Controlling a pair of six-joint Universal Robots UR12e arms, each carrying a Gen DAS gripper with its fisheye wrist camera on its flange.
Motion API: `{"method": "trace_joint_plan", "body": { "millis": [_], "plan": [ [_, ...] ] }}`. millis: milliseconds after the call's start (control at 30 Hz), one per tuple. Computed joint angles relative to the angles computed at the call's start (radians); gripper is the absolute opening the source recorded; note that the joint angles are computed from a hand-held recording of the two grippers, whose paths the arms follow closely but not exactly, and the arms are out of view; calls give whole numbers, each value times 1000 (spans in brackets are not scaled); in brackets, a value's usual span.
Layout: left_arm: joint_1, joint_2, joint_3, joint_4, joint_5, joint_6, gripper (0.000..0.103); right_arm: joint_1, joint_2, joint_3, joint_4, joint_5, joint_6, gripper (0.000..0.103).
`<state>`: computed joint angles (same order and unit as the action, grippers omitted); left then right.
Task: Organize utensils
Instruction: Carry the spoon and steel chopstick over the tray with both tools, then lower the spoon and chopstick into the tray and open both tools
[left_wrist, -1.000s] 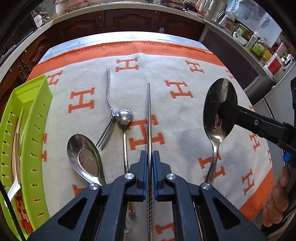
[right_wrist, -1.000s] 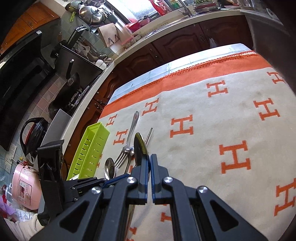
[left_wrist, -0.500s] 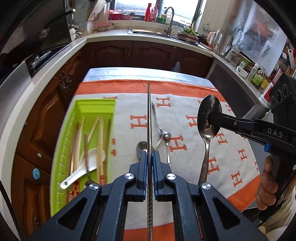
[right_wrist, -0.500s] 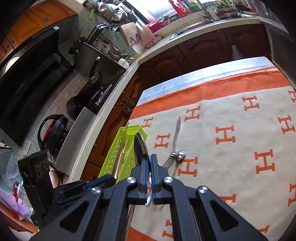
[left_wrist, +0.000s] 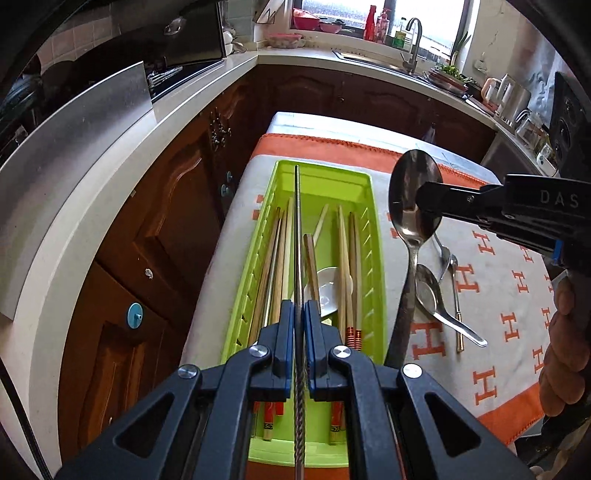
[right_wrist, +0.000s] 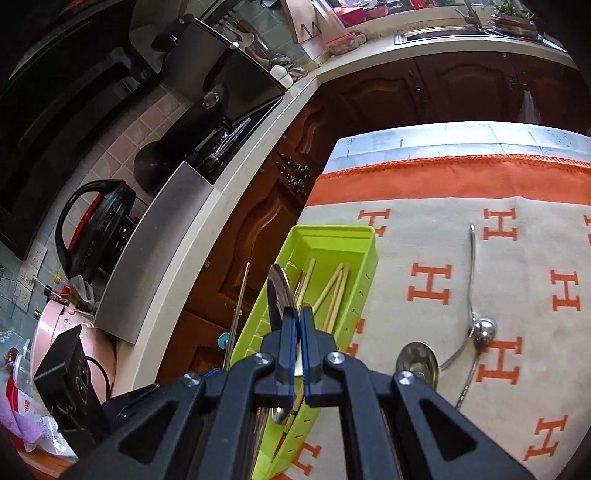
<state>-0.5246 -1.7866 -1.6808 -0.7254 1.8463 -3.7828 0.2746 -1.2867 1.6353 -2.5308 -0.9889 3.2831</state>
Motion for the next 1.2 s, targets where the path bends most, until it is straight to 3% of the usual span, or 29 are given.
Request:
{"method": "trace_joint_plan", "body": {
  "millis": [200,333,467,600,700,833,933,1200],
  "plan": [
    [20,-15,-14,26,-45,0,4,41,47,-45,33,-109,-25,3],
    [26,-30,-9,36,-61,0,4,48,68,-72,94,-122,-50,7],
    [27,-37,-3,47,-64,-7,20,52,67,-77,127,-152,-74,7],
    [24,-38,5,62,-67,-6,30,39,52,-63,131,-137,-85,7],
    [16,-40,14,72,-62,-7,43,26,35,-48,131,-135,-97,8],
    [4,-44,29,78,-55,4,44,8,21,-28,100,-96,-86,11],
    [-6,-46,39,71,-38,8,44,-2,21,-24,67,-23,-80,11],
    [-11,-43,46,41,-43,5,44,1,30,-39,95,16,-94,12]
  ]
}}
